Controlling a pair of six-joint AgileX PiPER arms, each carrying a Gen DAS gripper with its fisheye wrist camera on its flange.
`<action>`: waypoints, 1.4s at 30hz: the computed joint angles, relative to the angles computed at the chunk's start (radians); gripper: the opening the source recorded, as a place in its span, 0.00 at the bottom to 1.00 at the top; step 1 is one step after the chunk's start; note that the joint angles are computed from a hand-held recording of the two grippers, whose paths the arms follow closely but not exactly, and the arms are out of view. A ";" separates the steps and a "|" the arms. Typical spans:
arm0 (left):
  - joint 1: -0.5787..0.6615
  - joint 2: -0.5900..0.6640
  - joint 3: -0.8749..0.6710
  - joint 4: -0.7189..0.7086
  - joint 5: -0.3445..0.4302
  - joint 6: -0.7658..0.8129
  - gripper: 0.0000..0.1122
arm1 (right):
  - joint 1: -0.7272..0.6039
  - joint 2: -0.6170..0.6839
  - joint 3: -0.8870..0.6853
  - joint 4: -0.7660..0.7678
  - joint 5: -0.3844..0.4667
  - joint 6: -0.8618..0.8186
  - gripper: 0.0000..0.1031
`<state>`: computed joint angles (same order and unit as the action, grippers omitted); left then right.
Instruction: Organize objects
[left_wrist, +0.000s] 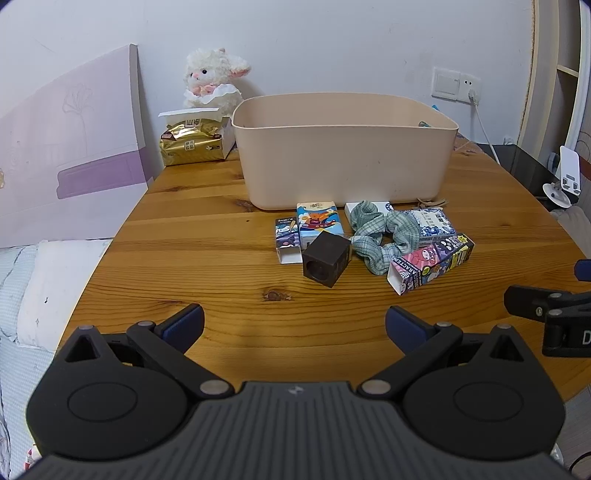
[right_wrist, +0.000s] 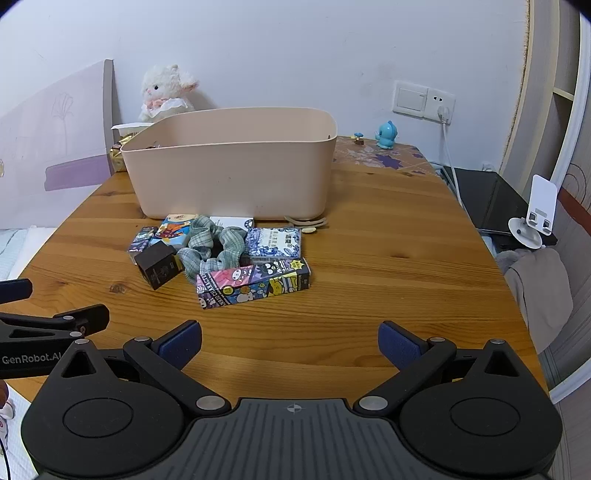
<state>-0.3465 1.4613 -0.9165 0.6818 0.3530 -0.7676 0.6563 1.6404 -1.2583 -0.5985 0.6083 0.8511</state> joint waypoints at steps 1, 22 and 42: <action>0.002 0.004 -0.002 -0.007 -0.002 0.006 0.92 | -0.002 0.003 -0.003 0.003 -0.001 -0.003 1.00; 0.089 0.208 -0.198 -0.201 -0.032 0.248 0.92 | -0.064 0.236 -0.287 0.066 0.039 -0.109 1.00; 0.165 0.362 -0.345 -0.457 -0.051 0.549 0.92 | -0.080 0.523 -0.657 0.191 0.210 -0.284 1.00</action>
